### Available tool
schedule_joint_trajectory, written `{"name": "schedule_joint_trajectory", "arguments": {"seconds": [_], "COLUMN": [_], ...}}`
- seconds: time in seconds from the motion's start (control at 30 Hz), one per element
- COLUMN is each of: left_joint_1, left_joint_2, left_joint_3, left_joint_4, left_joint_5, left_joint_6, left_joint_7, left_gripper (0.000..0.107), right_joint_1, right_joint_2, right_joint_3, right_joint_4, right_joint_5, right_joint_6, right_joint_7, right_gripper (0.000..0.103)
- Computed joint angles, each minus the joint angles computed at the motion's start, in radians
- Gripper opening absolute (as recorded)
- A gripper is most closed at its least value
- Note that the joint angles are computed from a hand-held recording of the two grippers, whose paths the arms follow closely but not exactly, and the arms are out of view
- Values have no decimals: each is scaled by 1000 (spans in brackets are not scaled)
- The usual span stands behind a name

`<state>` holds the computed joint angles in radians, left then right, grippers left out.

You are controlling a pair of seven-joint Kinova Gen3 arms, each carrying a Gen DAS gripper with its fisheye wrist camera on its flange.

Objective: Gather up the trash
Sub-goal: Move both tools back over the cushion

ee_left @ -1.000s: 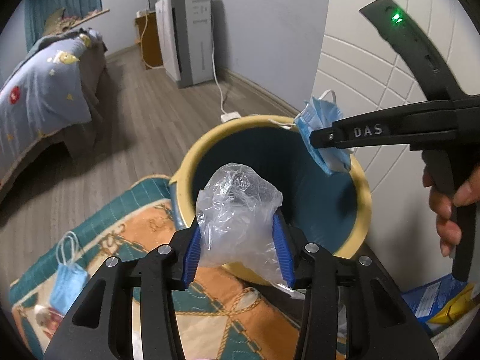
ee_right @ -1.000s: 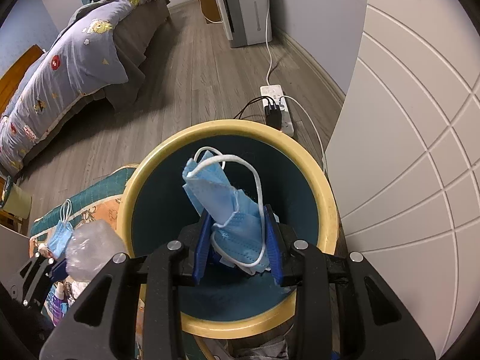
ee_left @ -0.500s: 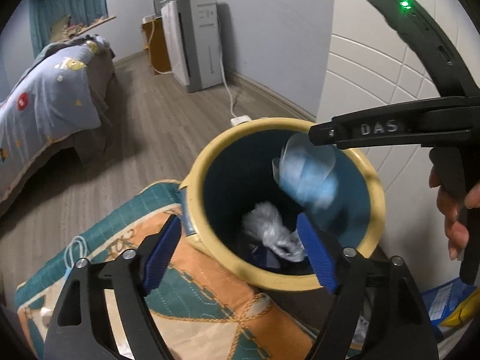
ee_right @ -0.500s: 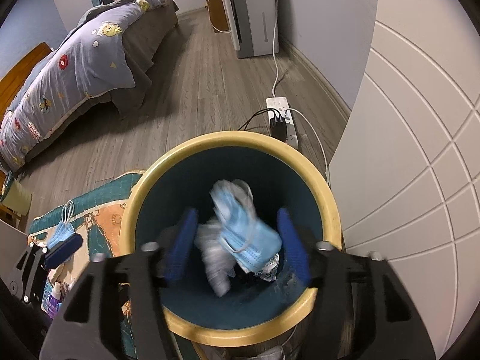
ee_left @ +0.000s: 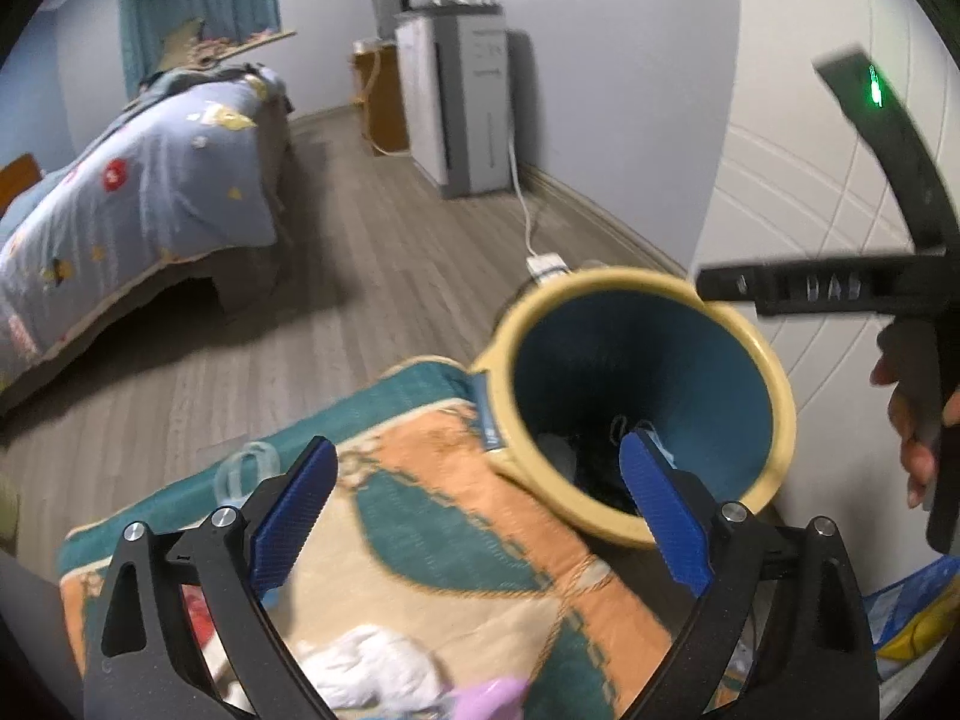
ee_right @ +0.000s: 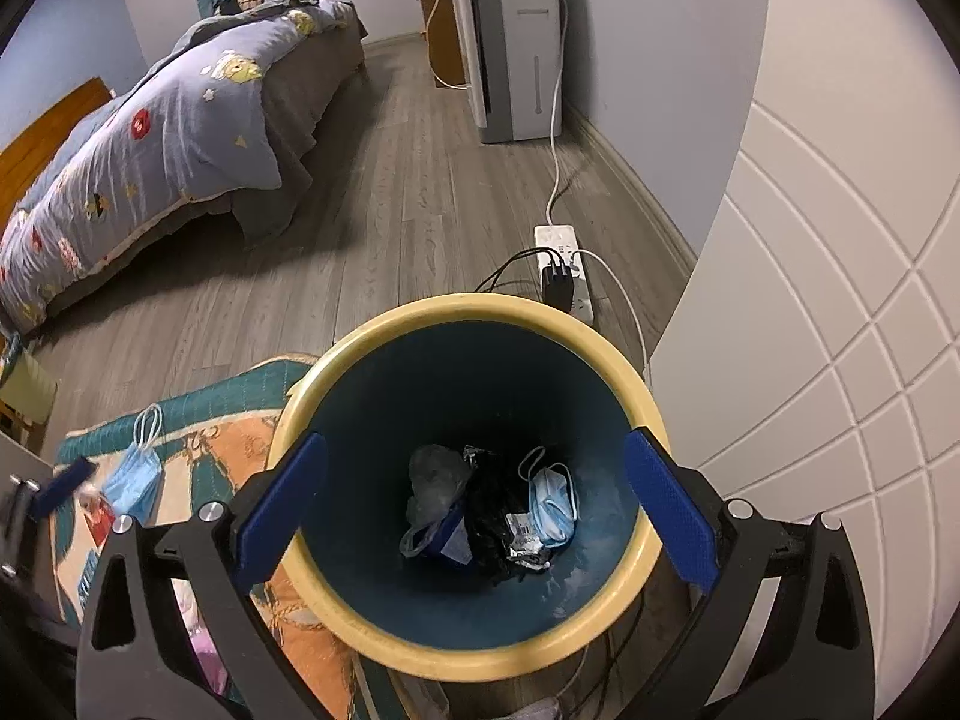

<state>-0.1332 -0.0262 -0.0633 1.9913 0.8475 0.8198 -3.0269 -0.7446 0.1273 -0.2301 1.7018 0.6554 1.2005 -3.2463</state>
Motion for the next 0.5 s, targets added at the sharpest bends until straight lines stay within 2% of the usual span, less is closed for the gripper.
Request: {"name": "schedule_joint_trajectory", "arguments": {"seconds": [0.1,0.2,0.43,0.5], "left_joint_1": [-53,-117,-244,-280], "left_joint_2": [-21,-44,-87,-88], "left_joint_3": [-56,-122,-235,-259], "left_joint_4": [-36,-68,-95,-100], "left_joint_5": [22,40,43,34], "left_joint_6": [92,188,320,347], "left_joint_7": [-20,-32,-70,-76], "left_gripper": [96,97,98,98], "right_joint_1": [-43,-87,-197,-234], "right_joint_2": [22,42,81,112], "right_joint_3": [-19,-30,-27,-25], "right_joint_4": [-66,-127,-227,-266], "right_joint_5": [19,24,28,26], "right_joint_6": [73,106,142,179], "right_joint_7": [13,29,-62,-86], "right_gripper": [97,97,97,97]}}
